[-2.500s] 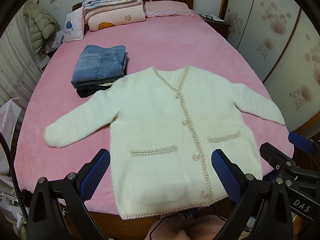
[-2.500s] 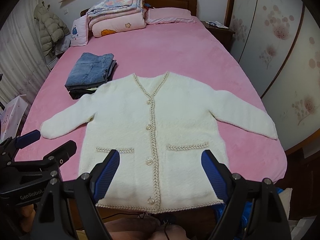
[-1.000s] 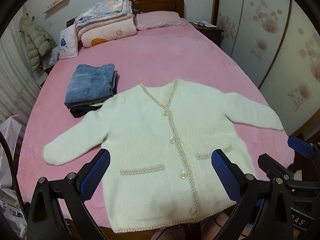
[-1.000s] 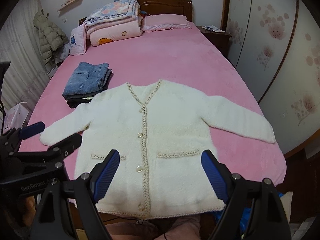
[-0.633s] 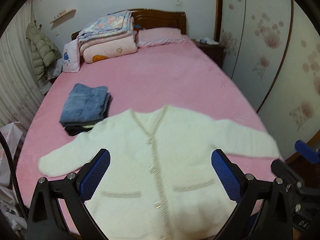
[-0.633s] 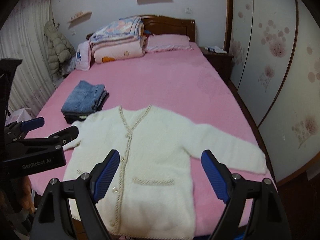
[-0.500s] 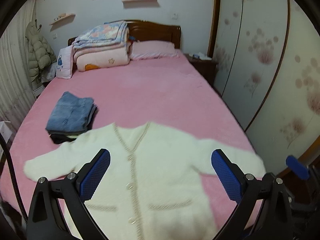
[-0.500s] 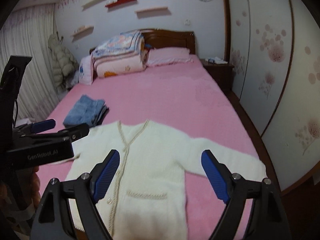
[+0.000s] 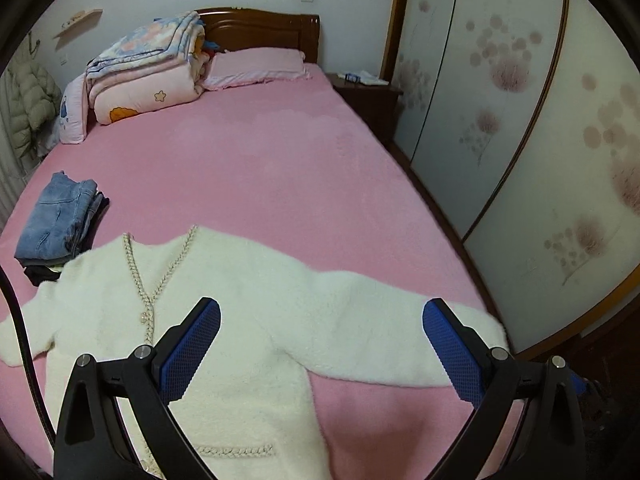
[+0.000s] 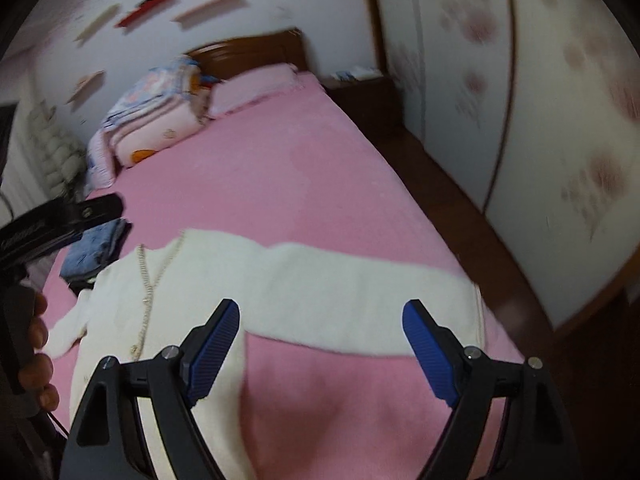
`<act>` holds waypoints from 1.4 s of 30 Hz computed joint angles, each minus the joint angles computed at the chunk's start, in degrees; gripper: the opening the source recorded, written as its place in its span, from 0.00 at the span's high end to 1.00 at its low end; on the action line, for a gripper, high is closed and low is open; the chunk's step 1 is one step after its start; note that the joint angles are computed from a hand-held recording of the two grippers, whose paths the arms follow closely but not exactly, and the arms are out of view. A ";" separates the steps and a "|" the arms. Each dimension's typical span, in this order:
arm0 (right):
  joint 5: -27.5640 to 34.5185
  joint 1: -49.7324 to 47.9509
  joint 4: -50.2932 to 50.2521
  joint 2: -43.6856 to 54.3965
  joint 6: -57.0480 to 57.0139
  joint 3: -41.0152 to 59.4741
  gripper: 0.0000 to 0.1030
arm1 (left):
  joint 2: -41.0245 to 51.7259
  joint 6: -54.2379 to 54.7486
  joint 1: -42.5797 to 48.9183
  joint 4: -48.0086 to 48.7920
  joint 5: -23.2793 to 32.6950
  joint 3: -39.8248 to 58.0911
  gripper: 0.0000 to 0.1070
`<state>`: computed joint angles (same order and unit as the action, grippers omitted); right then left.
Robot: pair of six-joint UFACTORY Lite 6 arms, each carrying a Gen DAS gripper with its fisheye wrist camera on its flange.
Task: Fold large clothes
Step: 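Grasp the cardigan sleeve cuff with the right tool and lift it, then fold the held sleeve across the cardigan front with the right tool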
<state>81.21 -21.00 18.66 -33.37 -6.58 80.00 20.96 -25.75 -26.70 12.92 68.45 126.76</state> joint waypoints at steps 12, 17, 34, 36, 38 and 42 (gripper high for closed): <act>-9.64 -38.58 10.46 8.62 -26.30 -32.56 0.26 | 15.85 -5.13 -5.38 -0.31 -13.02 -10.19 0.07; -13.29 -42.48 11.42 14.65 -25.52 -37.82 0.30 | 19.21 -2.09 -4.98 -4.57 -14.73 -9.35 0.07; -20.54 -30.50 9.98 11.88 -20.91 -31.64 0.91 | 8.45 -0.17 1.24 -3.49 -13.87 -17.77 0.07; -18.09 -27.72 10.15 9.31 -19.82 -28.17 0.91 | 4.06 -1.16 2.78 -0.75 -13.88 -21.31 0.07; -15.32 -22.74 11.04 7.57 -17.38 -23.23 0.92 | -0.70 -0.69 4.78 0.45 -14.43 -25.08 0.07; -15.68 -2.23 7.52 6.99 -4.44 -12.00 0.92 | -11.22 4.82 12.98 -0.09 -15.09 -32.94 0.07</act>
<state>65.53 -23.23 26.18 -26.38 -11.03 68.00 9.75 -20.93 -13.72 12.83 53.36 93.82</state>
